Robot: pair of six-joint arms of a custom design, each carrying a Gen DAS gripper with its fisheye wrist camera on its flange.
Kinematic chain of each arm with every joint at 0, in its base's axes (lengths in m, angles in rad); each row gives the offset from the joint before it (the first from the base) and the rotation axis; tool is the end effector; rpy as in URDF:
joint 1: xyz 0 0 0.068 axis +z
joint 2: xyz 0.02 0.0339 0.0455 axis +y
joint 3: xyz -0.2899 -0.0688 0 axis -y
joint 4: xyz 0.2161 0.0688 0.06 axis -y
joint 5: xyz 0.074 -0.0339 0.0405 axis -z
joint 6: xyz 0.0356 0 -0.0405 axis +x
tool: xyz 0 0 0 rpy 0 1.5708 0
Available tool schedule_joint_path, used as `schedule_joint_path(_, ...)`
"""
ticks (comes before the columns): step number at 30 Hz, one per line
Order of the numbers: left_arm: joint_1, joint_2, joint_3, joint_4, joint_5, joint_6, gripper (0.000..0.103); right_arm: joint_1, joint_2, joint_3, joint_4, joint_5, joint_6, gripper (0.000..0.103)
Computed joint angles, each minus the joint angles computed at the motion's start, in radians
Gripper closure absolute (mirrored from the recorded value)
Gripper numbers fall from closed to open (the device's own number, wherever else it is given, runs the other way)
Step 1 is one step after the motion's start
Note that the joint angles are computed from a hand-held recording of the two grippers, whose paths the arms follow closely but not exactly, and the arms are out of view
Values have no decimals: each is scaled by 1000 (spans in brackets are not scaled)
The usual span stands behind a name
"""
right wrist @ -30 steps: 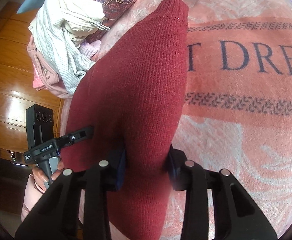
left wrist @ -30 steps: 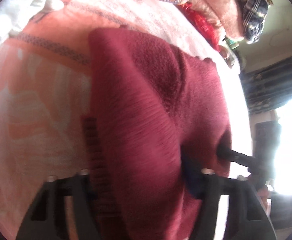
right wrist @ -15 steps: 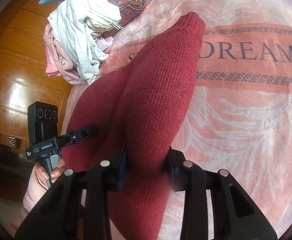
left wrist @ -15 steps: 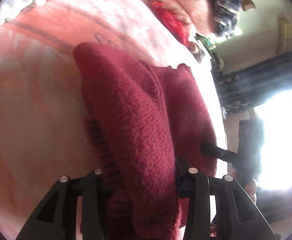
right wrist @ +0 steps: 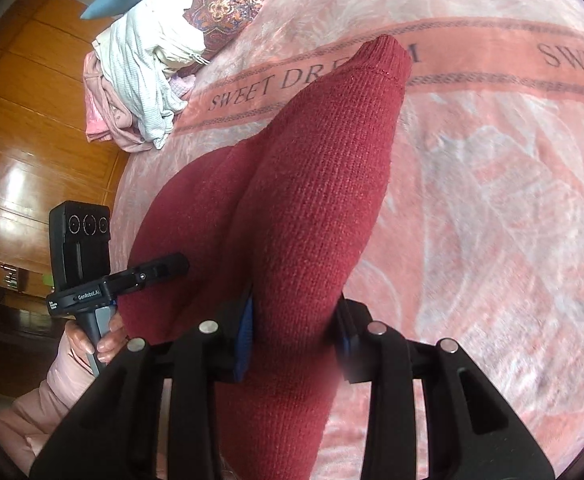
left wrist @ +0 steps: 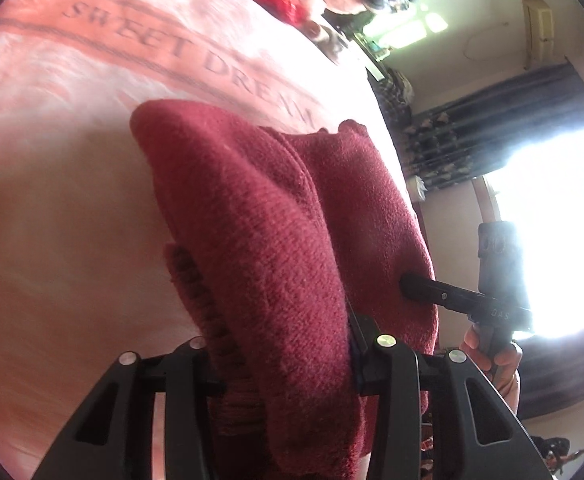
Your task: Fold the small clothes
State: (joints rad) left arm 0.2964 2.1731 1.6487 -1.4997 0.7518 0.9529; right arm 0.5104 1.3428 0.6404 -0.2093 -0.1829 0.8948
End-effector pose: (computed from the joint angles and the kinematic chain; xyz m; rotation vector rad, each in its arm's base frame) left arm 0.3491 0.0812 0.2062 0.6562 2.7110 -1.2639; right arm 0.1931 0.1155 0.2159 0.4243 2.6151 0.7706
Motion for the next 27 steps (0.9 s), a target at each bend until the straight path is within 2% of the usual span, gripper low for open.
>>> schedule_joint_path(3, -37, -88, -213, 180, 22, -66, 62, -87, -47, -143, 94, -65, -10, 70)
schedule_joint_path(5, -23, -100, -295, 250, 9, -70, 61, -143, -32, -227, 187, -114, -22, 69)
schedule_joint_path(7, 8, -114, -383, 350, -3, -63, 57, -197, 26, -325, 348, -179, -23, 69)
schedule_joint_path(9, 16, -127, -446, 434, 1, -63, 51, -218, 50, -387, 457, -203, -21, 68)
schedule_joint_path(10, 18, -132, -473, 480, 0, -66, 46, -221, 53, -392, 463, -214, -8, 67)
schedule_joint_path(12, 21, -127, -502, 542, -7, -84, 42, -194, 52, -390, 456, -173, -9, 66)
schedule_joint_path(15, -1, -147, -538, 616, -19, -112, 39, -150, 51, -367, 422, -109, 5, 62)
schedule_joint_path(16, -8, -156, -545, 631, -25, -122, 38, -144, 43, -368, 414, -95, 11, 57)
schedule_joint_path(17, -9, -159, -538, 624, -33, -128, 38, -124, 24, -362, 387, -65, 19, 47)
schedule_joint_path(19, -20, -172, -514, 587, -45, -155, 35, -55, -42, -350, 308, 22, 53, 38)
schedule_joint_path(23, 16, -228, -507, 534, -61, -140, 32, 87, -183, -410, 278, 90, 178, 35)
schedule_joint_path(27, 83, -354, -598, 566, -64, -69, 30, 296, -268, -457, 233, 204, 366, 35)
